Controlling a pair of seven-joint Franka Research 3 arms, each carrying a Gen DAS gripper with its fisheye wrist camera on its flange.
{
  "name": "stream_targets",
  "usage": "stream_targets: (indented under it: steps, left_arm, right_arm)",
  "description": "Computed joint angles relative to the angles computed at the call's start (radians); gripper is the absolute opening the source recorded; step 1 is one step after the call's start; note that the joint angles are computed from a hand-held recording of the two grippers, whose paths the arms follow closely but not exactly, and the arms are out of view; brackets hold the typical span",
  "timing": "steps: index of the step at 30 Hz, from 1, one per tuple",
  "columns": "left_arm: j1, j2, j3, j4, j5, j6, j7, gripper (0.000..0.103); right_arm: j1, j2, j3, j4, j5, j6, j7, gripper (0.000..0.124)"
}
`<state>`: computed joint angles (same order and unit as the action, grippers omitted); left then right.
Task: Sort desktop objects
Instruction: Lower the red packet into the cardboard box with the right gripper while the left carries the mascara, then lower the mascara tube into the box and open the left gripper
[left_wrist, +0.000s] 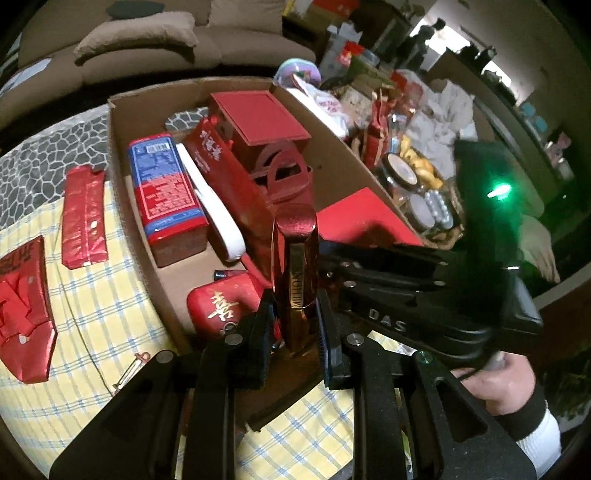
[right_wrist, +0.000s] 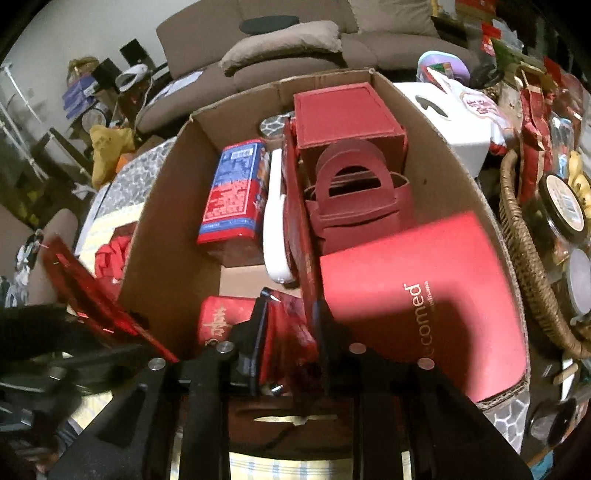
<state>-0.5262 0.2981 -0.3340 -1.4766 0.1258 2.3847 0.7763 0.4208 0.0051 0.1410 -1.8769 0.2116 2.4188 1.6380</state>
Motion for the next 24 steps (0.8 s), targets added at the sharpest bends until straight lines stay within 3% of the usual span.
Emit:
stream_targets:
  steps: [6,18,19,23,24]
  left_arm:
    - [-0.016,0.085,0.007,0.114,0.007,-0.066,0.009,0.018]
    - [-0.024,0.215,0.017,0.246,-0.047,-0.113,-0.004,0.018]
    - [-0.031,0.226,0.023,0.262,-0.038,-0.130,-0.010,0.020]
    - [-0.039,0.228,0.031,0.273,-0.026,-0.147,-0.023,0.059]
    - [-0.039,0.221,0.031,0.267,-0.023,-0.143,-0.022,0.060]
  right_arm:
    - [-0.004,-0.046,0.003,-0.021,-0.087,0.042,0.039,0.034]
    - [-0.042,-0.089,-0.007,-0.044,-0.102,0.052,0.056,0.040]
    - [-0.043,-0.089,-0.007,-0.046,-0.099,0.052,0.056,0.041]
    - [-0.047,-0.091,-0.007,-0.052,-0.097,0.050,0.051,0.043]
    - [-0.047,-0.092,-0.006,-0.053,-0.098,0.050,0.051,0.043]
